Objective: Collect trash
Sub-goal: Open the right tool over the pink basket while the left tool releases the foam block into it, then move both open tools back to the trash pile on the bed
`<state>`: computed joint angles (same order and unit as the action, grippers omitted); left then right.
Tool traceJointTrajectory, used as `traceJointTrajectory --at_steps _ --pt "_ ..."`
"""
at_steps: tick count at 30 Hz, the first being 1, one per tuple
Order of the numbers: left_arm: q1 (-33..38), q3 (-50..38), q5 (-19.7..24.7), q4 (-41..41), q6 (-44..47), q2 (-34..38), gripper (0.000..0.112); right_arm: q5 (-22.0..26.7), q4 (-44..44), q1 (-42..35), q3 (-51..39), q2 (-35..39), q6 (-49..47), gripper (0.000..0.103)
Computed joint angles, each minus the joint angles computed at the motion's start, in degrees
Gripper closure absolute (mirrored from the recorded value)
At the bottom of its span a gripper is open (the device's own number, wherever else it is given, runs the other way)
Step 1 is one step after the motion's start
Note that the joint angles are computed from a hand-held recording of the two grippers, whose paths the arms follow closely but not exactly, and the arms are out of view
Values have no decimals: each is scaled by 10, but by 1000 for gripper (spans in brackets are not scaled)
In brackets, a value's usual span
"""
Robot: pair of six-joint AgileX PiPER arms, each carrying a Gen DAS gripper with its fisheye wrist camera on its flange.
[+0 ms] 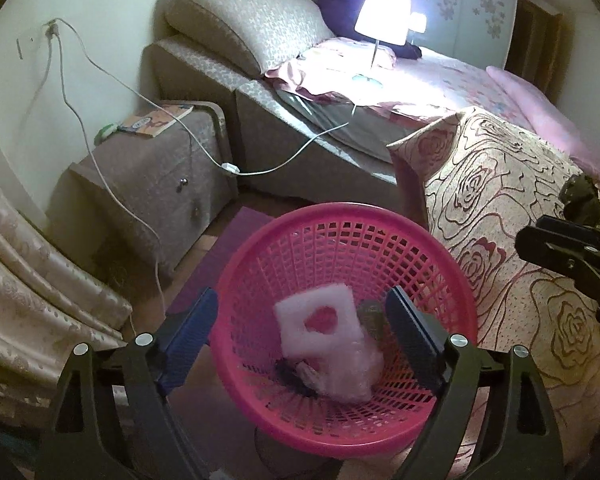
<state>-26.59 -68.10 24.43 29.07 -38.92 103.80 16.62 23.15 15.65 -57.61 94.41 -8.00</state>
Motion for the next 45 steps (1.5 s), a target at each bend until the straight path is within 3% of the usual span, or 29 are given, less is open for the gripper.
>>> traceJointTrajectory --at_steps 14,22,32,37,45 --pt "-26 0 26 85 -79 -16 29 -22 -46 7 48 -46 59 49" --pt "-55 -6 48 126 -110 -28 29 -30 -84 -7 103 -122 97 46" --pt "-94 -9 57 138 -117 -35 29 -16 -92 -85 186 -255 86 42" --pt "-116 -10 59 142 -119 -36 29 1 -73 -160 235 -321 41 40" --pt "-157 -19 61 131 -104 -25 29 50 133 -365 311 -378 -226 40"
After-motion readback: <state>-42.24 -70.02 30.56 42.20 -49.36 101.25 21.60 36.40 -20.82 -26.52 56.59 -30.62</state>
